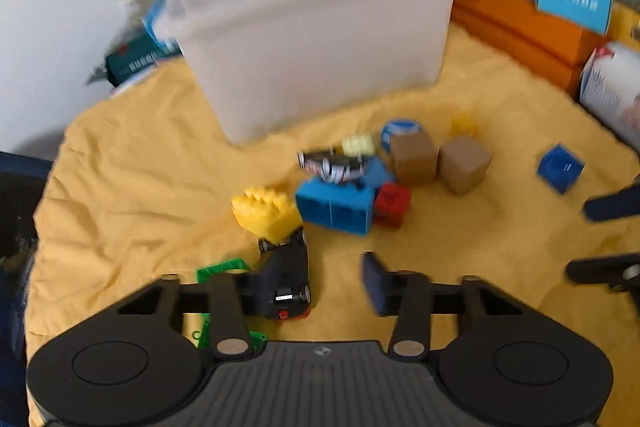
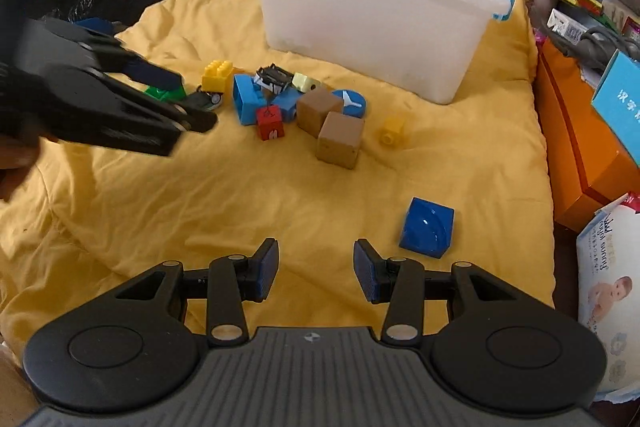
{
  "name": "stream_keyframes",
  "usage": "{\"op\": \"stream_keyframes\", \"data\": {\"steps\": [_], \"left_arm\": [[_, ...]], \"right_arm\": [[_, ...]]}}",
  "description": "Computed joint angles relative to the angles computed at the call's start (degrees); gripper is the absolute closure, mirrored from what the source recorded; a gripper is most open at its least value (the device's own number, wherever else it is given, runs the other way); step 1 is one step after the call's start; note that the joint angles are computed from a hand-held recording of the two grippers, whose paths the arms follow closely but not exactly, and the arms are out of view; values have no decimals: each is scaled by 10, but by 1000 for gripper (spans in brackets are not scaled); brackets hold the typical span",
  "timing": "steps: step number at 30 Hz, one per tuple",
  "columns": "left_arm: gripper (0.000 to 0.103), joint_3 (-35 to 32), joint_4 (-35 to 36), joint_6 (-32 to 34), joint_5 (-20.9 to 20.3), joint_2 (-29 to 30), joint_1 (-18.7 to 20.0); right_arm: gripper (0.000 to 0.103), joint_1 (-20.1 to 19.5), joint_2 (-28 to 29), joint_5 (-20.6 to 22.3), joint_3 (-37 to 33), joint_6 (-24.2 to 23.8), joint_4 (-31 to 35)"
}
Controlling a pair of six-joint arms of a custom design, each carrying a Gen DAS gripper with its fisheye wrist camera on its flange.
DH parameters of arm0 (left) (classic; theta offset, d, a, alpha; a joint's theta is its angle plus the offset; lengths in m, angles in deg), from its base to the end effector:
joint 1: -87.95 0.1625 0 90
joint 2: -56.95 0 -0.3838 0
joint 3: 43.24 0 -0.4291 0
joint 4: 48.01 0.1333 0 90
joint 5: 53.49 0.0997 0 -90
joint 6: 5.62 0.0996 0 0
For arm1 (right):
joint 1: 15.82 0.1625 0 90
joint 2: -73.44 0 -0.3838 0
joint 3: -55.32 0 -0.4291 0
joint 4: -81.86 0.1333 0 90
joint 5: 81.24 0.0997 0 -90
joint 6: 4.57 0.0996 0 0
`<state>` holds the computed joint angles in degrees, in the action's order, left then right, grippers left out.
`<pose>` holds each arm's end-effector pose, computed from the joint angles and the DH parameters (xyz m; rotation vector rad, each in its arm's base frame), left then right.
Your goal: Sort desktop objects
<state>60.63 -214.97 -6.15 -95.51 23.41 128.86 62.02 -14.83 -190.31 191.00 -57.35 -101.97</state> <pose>-0.2958 -0.5306 -0.0842 0.9176 2.1826 -0.5664 0.0060 -0.4503 0.2375 0.6604 -2.2746 0.6416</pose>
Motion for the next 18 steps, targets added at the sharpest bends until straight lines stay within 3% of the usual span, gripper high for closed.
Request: {"op": "stream_keyframes", "data": {"steps": [3, 5, 9, 11, 15, 16, 18], "left_arm": [[94, 9, -11, -16, -23, -18, 12], [97, 18, -9, -31, -35, -30, 18], [88, 27, -27, -9, -14, -29, 18], [73, 17, -14, 10, -21, -26, 20], [68, 8, 12, 27, -49, -27, 17], [61, 6, 18, 27, -46, -25, 16], [57, -3, 29, 26, -13, -10, 15]], "right_arm": [[57, 3, -3, 0, 8, -9, -16], [57, 6, 1, -1, 11, -16, -29], [55, 14, 18, 1, 0, -22, -33], [55, 20, 31, 5, -6, -29, -40], [54, 35, 64, 10, -31, -55, -48], [54, 40, 70, 12, -37, -62, -54], [53, 47, 86, 27, -50, -81, -70]]}}
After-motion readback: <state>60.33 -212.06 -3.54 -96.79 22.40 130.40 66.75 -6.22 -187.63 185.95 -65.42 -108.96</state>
